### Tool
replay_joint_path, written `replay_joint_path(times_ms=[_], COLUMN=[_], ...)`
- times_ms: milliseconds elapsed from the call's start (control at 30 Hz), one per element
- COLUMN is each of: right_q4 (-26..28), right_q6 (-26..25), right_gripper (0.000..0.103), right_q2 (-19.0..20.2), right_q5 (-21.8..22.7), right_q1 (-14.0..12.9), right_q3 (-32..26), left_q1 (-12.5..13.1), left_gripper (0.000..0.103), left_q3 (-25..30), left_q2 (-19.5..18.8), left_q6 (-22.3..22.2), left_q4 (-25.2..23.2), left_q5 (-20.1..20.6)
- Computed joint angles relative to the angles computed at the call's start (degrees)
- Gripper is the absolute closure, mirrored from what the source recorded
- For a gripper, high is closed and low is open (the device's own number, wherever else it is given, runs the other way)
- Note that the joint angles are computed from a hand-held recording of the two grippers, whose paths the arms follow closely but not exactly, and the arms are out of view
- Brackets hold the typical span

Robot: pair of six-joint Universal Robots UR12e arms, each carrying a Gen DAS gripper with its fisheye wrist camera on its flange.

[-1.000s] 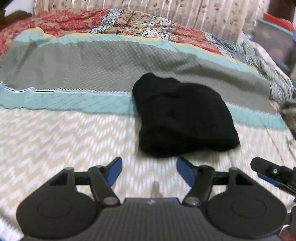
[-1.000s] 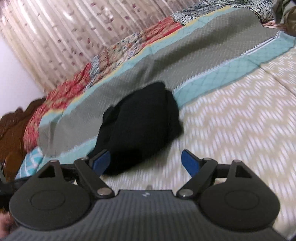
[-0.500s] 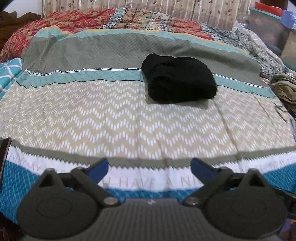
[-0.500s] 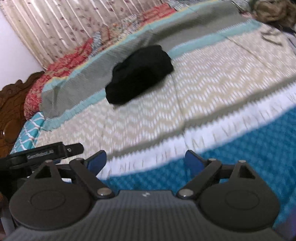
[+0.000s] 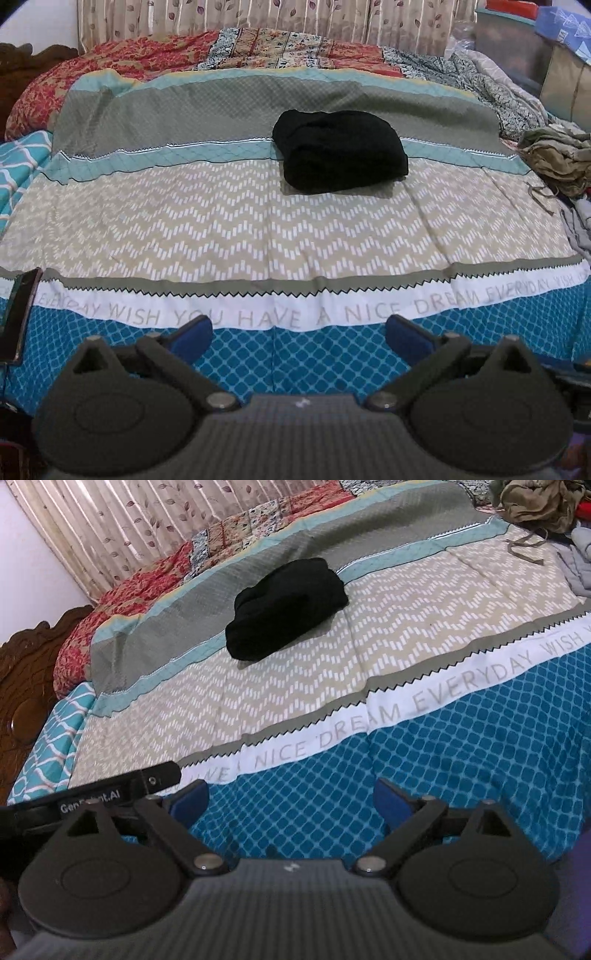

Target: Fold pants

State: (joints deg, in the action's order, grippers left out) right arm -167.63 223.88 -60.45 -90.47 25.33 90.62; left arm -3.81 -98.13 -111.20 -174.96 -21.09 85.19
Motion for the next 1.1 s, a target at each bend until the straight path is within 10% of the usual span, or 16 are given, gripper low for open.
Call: replay_joint_path(times_ms=[1100], right_q4=[1.4], right_q6=[0.7], right_gripper=[0.006], right_q2=[0.9], right_q5=[2.3], right_q1=[-0.2], right_q3=[-0.6], left_q1=[-1.5], left_gripper=[0.000], left_q3=[0.5], left_q2=[-1.2], left_q6=[3.2], left_q4=[2.9], left_q5=[7.2])
